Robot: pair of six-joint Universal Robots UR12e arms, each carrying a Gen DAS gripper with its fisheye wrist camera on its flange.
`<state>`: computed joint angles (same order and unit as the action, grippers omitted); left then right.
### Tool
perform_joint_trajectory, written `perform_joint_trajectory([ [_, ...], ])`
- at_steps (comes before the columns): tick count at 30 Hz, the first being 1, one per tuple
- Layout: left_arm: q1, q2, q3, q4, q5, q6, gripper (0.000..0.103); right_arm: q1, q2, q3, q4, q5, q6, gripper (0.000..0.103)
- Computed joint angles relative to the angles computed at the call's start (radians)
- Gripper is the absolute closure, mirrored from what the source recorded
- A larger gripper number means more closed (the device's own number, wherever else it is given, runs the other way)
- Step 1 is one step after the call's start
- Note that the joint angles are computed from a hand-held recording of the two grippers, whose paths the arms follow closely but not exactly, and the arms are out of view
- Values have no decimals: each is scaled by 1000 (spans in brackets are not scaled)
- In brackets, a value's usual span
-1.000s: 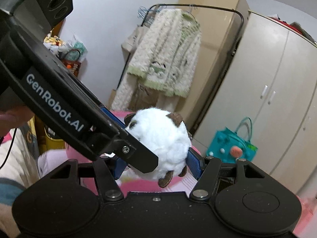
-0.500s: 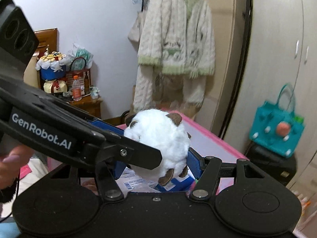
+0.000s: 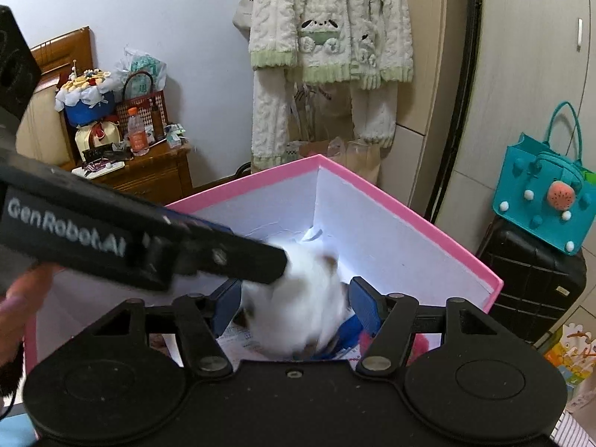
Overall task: Organize soft objects
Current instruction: 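Lower the white plush toy into the box and open both grippers, then grasp the lavender plush with both grippers from opposite sides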
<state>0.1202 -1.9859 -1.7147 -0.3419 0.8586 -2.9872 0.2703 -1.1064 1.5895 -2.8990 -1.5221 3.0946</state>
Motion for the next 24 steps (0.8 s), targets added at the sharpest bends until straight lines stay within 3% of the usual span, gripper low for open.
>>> perform_joint_trajectory([
  [4,2,21,-24,57,38,12,48,-12,-34,43,-32,19,18,33],
  [10,15,67,-70,89,27,58,48,-37,-122,141,-72,49,99,33],
  [18,26,152,-108,-48,-78,232,47,-71,-246,241,-23,89,191,33],
  [24,4,214,-173,-49,-104,334,47,-102,-310,308,-6,137,241,33],
])
